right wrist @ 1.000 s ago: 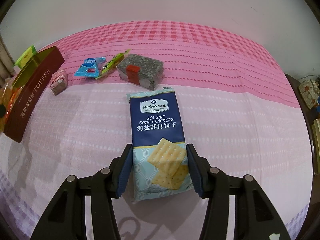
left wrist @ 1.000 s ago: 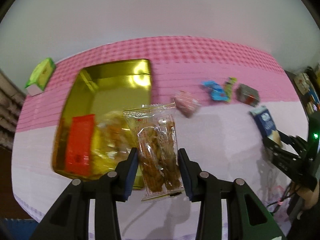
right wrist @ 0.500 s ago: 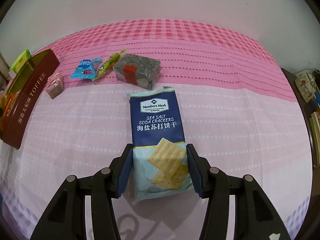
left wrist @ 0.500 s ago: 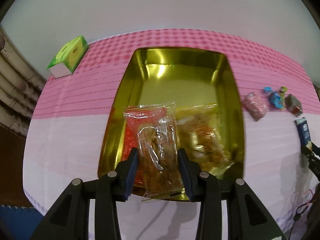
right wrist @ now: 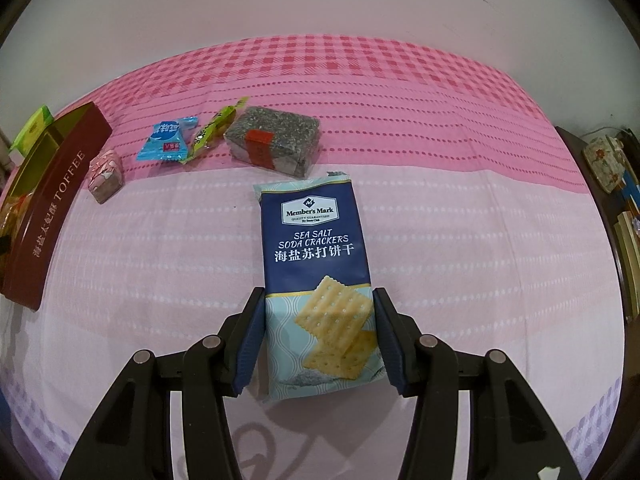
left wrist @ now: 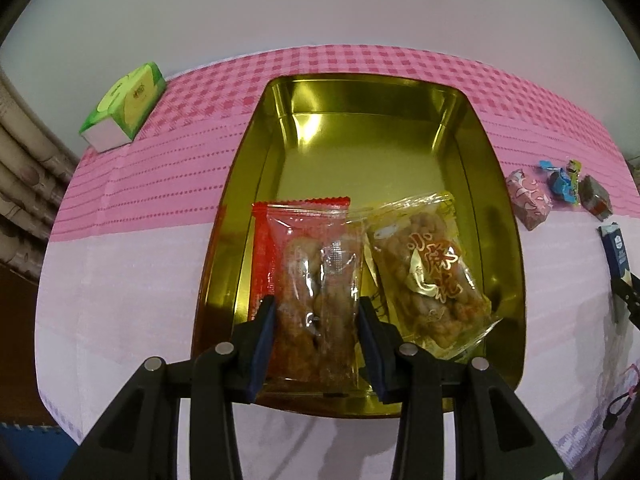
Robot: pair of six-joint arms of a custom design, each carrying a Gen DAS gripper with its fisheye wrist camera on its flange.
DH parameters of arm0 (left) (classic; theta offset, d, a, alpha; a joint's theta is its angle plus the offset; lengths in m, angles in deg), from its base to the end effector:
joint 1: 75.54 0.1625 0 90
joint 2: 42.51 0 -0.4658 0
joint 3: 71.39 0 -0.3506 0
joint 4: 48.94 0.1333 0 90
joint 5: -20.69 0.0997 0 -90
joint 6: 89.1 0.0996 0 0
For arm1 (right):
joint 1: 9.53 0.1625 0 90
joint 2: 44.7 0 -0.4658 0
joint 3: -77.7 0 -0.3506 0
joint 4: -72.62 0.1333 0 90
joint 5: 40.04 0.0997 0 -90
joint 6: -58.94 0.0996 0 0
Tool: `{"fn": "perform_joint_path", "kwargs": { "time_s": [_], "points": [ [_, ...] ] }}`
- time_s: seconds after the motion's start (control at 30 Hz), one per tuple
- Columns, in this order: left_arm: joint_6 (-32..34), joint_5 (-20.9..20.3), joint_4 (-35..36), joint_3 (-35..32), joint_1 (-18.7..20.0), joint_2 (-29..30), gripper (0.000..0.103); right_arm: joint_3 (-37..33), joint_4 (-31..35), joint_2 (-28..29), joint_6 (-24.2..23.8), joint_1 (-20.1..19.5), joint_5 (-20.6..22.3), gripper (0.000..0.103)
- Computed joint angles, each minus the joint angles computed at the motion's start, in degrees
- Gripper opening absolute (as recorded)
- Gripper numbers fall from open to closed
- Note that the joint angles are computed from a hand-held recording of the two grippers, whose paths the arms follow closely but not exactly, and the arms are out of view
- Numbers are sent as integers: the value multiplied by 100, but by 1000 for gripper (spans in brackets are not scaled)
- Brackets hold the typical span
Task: Organize snacks
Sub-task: 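Carry the pastry bag with the left tool into the tin and release, then carry the cracker pack with the right tool into the tin and release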
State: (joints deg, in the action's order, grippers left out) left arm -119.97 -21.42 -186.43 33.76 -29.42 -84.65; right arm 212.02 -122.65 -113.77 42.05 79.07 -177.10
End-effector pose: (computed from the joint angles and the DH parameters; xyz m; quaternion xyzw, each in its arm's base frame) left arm -0.2546 -0.5636 0.0716 0.1570 0.8935 -0.1460 0.3945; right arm 0.0498 -0.4345 0.2913 -0.0193 -0.8721 0.2501 0.4202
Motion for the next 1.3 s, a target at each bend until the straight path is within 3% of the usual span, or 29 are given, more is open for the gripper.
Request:
{"fn": "perform_joint_path", "kwargs": {
  "time_s": [0.53,0.67,0.73,1.07,1.3],
  "points": [
    [220,65,-450,223,-8,-50,41,-3,-28,42,144,25,-70,48],
    [243,184,-491,283,-57,-82,54,-30,-2,67,217,51,-131,48],
    [282,252,-554,320,-101,-100,55,-44,1,92,240,76,-192,48],
    [334,103,-908,487,-178,-343,57,-21,101,153,626,200,-347,47],
    [99,195,-857,568,-145,-508,57,63,319,99,1036,309,-176,47]
  ]
}}
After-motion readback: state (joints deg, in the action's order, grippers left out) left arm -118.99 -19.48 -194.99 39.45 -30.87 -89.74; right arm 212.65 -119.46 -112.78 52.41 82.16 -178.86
